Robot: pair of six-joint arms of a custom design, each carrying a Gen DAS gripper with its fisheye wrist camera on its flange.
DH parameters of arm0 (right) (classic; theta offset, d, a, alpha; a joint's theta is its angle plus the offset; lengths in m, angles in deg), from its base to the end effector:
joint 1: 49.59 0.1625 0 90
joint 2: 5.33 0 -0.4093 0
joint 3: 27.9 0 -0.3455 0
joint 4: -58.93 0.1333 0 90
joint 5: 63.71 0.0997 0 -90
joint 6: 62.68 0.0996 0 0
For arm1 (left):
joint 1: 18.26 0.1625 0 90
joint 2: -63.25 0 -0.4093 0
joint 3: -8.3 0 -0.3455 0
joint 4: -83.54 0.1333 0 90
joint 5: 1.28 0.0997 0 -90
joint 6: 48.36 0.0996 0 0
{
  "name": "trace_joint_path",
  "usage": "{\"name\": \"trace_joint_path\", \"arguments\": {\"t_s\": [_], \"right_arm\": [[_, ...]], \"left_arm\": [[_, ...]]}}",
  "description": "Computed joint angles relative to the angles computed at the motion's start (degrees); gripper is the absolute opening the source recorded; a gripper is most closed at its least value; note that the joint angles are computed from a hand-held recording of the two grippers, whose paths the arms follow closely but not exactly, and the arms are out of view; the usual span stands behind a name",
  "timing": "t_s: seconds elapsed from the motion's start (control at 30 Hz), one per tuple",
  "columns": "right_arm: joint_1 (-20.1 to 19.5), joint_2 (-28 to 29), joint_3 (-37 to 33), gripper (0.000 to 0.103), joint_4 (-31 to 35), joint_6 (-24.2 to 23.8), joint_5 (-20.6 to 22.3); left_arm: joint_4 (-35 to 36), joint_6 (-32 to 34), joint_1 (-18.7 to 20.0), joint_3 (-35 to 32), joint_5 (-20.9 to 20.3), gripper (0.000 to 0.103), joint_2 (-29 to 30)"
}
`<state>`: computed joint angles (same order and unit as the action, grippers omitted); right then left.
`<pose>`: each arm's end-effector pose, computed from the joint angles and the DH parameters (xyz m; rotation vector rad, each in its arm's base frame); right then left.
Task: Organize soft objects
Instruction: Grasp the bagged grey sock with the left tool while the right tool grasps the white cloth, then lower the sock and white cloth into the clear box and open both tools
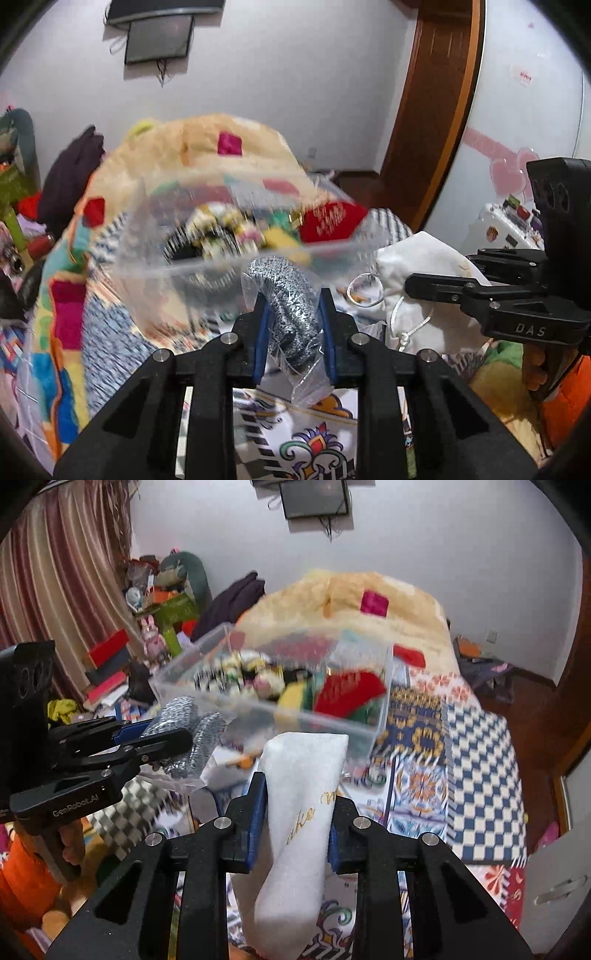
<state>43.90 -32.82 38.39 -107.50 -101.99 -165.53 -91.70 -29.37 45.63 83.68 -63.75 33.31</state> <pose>0.1596 -0.7625 0.1186 0.8780 -2.4959 0.7731 -0.1603 -0.7346 0.1166 0.7688 2.4410 -0.9598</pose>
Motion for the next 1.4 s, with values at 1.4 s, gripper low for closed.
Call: {"name": "trace_joint_path", "arguments": {"t_s": [1.4], "right_arm": [[2.61, 19.95, -37.02, 0.030, 11.91, 1.37, -5.42]], "left_arm": [[11.28, 1.25, 3.31, -30.14, 3.35, 0.026, 13.94]]}}
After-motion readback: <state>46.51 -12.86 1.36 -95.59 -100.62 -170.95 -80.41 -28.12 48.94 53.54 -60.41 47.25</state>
